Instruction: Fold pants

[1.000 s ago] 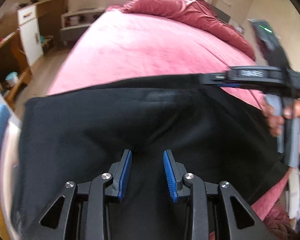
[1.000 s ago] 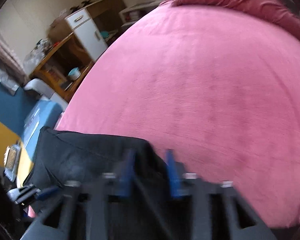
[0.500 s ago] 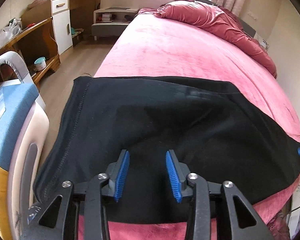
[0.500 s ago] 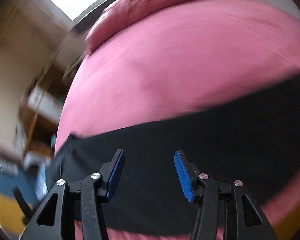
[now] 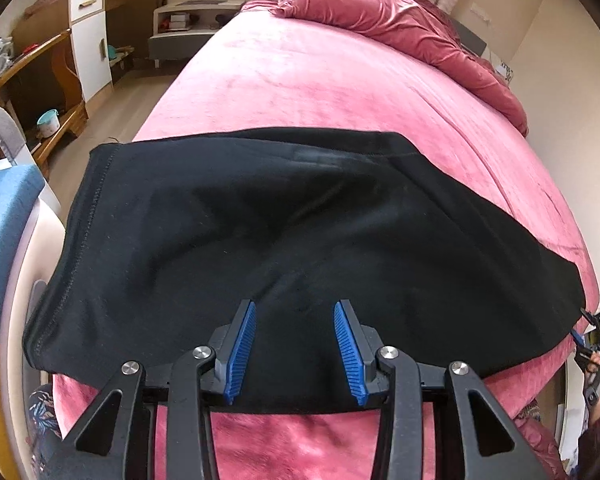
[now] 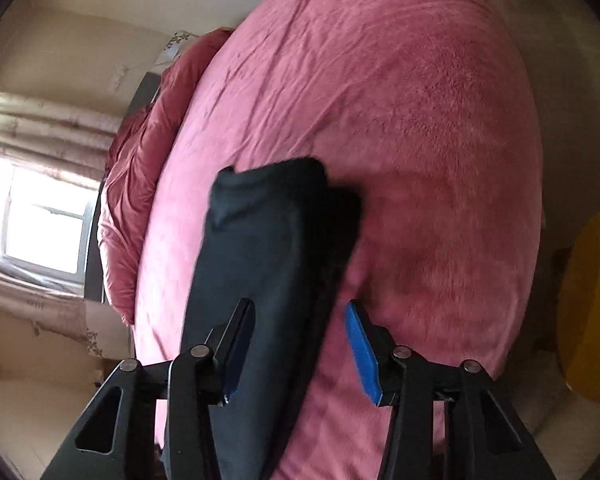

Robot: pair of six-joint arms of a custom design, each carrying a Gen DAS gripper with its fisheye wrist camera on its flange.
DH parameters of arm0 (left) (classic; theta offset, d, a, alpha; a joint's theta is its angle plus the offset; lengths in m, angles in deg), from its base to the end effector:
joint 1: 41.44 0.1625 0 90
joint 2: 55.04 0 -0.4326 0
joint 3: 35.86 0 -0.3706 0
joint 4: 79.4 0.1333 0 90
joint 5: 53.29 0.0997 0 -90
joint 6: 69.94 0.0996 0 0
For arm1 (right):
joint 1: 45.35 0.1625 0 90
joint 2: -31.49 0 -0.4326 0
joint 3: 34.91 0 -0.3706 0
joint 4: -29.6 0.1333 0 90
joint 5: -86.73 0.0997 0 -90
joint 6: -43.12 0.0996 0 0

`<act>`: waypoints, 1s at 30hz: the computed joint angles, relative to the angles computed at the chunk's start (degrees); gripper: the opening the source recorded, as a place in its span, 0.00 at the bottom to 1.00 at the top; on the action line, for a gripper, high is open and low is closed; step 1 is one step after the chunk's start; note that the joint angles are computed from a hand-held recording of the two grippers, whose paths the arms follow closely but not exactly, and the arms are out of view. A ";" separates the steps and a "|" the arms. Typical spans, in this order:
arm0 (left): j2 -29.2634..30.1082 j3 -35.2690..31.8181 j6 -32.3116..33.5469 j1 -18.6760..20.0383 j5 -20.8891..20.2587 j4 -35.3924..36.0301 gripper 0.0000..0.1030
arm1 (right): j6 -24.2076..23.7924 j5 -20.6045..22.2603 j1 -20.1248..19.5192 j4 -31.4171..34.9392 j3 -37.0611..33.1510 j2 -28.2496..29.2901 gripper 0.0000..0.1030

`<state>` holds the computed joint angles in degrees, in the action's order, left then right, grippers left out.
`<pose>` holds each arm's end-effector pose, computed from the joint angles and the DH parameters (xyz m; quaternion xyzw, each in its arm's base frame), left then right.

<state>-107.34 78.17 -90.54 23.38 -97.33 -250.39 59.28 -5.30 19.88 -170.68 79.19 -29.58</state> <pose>-0.0516 -0.5913 0.1459 -0.0290 0.9096 -0.2916 0.2947 -0.1209 -0.5717 0.2750 -0.3148 -0.8193 0.4765 0.0515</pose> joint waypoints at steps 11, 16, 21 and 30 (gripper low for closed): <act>2.52 -2.08 1.36 -1.75 -1.26 3.33 0.40 | 1.00 3.10 -1.52 2.16 -6.39 2.60 0.24; 2.29 -1.55 2.74 -1.83 -2.24 2.43 0.40 | -7.66 -0.98 3.89 4.03 -8.35 1.68 0.17; 1.95 -1.20 3.88 -1.28 -4.16 -0.08 0.40 | -18.59 -1.54 11.40 7.91 -9.00 0.69 0.17; 0.54 -0.65 6.82 -0.62 -8.21 -3.49 0.40 | -29.46 -4.61 24.32 18.96 -13.74 9.56 0.17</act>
<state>-106.81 77.52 -83.72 22.76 -105.54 -253.88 29.83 -9.91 44.21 -151.72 65.45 -20.02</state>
